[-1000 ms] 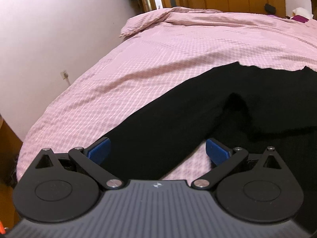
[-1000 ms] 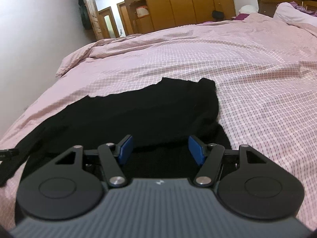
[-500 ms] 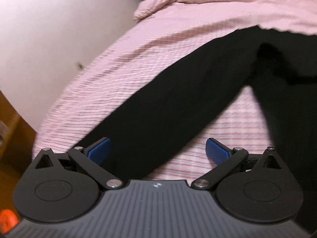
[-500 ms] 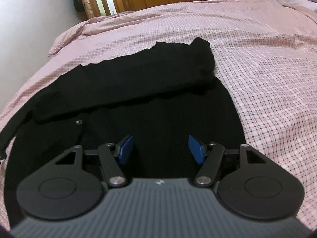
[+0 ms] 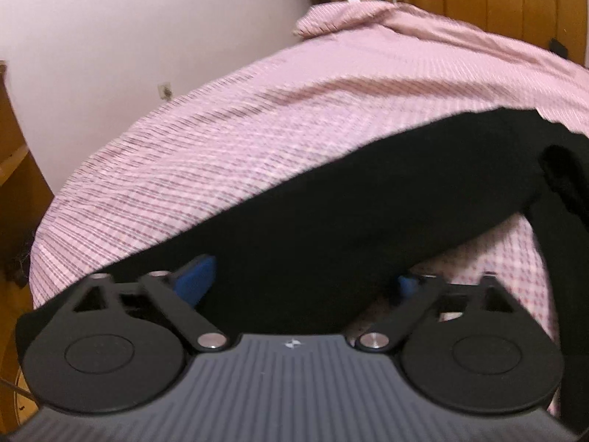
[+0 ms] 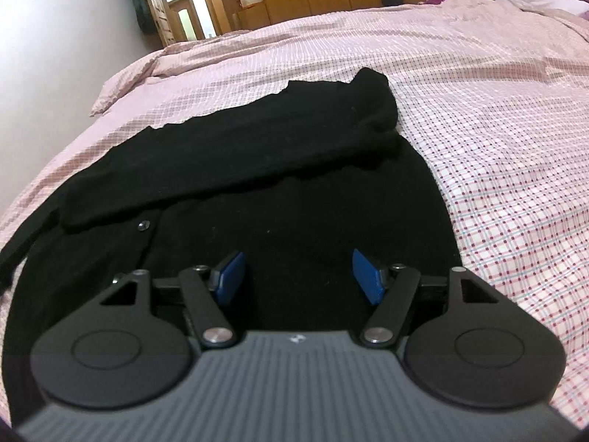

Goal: Fold small clothes

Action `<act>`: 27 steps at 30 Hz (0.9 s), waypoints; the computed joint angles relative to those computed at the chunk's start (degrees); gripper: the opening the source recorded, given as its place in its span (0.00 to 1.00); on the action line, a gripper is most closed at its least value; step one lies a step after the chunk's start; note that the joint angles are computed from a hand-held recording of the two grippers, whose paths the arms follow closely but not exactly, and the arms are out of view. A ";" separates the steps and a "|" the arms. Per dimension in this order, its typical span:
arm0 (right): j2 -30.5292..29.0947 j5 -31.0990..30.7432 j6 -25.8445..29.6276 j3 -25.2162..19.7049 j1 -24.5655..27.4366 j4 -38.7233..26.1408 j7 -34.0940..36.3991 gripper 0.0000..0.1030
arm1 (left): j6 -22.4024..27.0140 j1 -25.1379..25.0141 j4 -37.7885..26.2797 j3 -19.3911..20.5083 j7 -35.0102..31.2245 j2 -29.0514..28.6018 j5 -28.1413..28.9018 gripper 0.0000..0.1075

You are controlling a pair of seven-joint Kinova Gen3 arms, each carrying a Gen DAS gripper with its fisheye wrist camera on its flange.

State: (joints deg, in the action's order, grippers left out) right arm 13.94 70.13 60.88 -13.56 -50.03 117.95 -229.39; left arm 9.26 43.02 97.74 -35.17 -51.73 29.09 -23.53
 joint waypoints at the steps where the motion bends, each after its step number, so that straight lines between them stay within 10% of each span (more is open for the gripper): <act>1: 0.14 0.26 0.13 0.00 -0.11 0.04 -0.26 0.64 | -0.48 0.61 -0.02 -0.92 0.42 0.27 -0.01 0.58; 4: 0.30 0.77 0.37 -0.01 -0.32 0.25 -1.26 0.64 | -2.27 1.45 -0.05 -2.60 0.51 0.34 1.02 0.23; 7: 0.09 1.30 0.34 -0.13 -0.49 0.84 -2.88 0.64 | -5.13 0.56 0.36 -2.16 -0.04 -0.94 4.28 0.15; 18: -0.66 3.11 0.04 -0.89 -0.35 2.57 -6.96 0.65 | -19.56 5.65 1.80 -4.63 -7.28 -5.62 13.06 0.12; 27: -2.37 3.97 3.16 -2.14 -1.07 2.25 -7.00 0.66 | -22.86 -0.34 -2.02 11.96 -12.14 -7.46 9.41 0.13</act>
State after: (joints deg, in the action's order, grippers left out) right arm 11.57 74.10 64.04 -15.70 -51.11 120.20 -236.39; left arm -13.60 42.68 95.72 -23.21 -63.87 21.63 -14.12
